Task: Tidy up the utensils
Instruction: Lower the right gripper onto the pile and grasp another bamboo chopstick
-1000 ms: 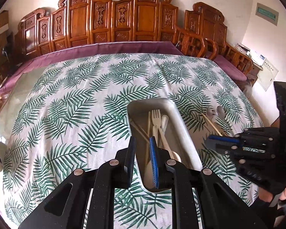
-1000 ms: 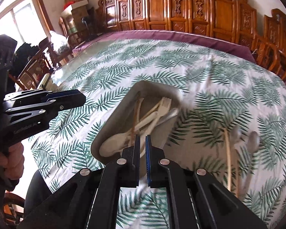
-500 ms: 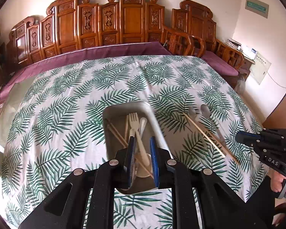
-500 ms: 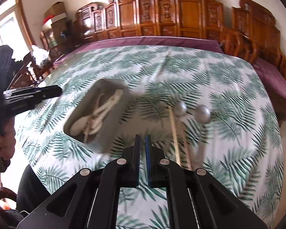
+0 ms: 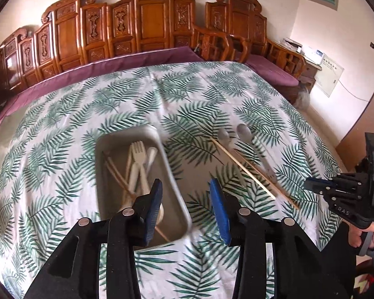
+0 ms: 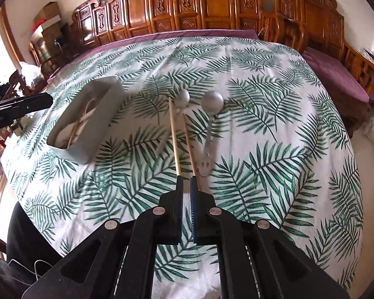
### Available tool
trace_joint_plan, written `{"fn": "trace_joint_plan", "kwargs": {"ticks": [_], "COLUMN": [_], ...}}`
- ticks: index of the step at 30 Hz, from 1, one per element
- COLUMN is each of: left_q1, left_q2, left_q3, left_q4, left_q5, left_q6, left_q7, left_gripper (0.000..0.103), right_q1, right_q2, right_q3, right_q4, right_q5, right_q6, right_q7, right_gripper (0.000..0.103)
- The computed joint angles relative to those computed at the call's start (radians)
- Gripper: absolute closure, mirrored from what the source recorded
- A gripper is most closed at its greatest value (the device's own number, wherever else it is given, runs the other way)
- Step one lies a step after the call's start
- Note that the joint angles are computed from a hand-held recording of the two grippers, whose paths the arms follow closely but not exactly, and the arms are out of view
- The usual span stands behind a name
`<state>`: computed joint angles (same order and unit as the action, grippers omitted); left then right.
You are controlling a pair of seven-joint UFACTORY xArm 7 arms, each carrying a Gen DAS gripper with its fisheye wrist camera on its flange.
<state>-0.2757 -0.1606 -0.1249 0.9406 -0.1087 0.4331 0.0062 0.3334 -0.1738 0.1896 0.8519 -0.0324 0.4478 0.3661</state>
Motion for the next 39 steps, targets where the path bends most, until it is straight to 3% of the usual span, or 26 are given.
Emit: {"fn": "trace_joint_plan", "kwargs": {"ticks": [3,8,14,22,37,39], "left_q1": [-0.010,-0.024,-0.037,-0.047,-0.054,-0.055], "left_q2": [0.011,0.031,0.051,0.076,0.085,0.088], "left_q3": [-0.013,-0.023,-0.026,-0.034,-0.036,-0.037], "left_q4": [0.000,0.004,0.002,0.000,-0.005,-0.004], "left_q5": [0.005,0.014,0.006,0.015,0.009,0.010], "left_q6": [-0.004,-0.002,0.010,0.016,0.026,0.029], "left_q7": [-0.010,-0.026,-0.023,-0.032,-0.028,-0.031], "left_gripper": [0.054,0.046,0.046,0.046,0.046,0.046], "right_q1": [-0.003,-0.005,0.006,0.008,0.024,0.037], "right_q2": [0.008,0.034,0.101,0.259,0.397,0.399], "right_q3": [-0.004,-0.012,-0.020,-0.018,-0.048,-0.059], "right_q4": [-0.003,0.005,0.037,0.179,0.330,0.334], "right_q5": [0.000,0.009,0.062,0.093,-0.045,-0.089], "right_q6": [-0.005,-0.011,-0.013,-0.001,0.092,0.100], "right_q7": [-0.005,-0.024,-0.089,-0.175,-0.146,-0.121], "right_gripper": [0.088,0.087,0.087,0.087,0.089,0.097]}}
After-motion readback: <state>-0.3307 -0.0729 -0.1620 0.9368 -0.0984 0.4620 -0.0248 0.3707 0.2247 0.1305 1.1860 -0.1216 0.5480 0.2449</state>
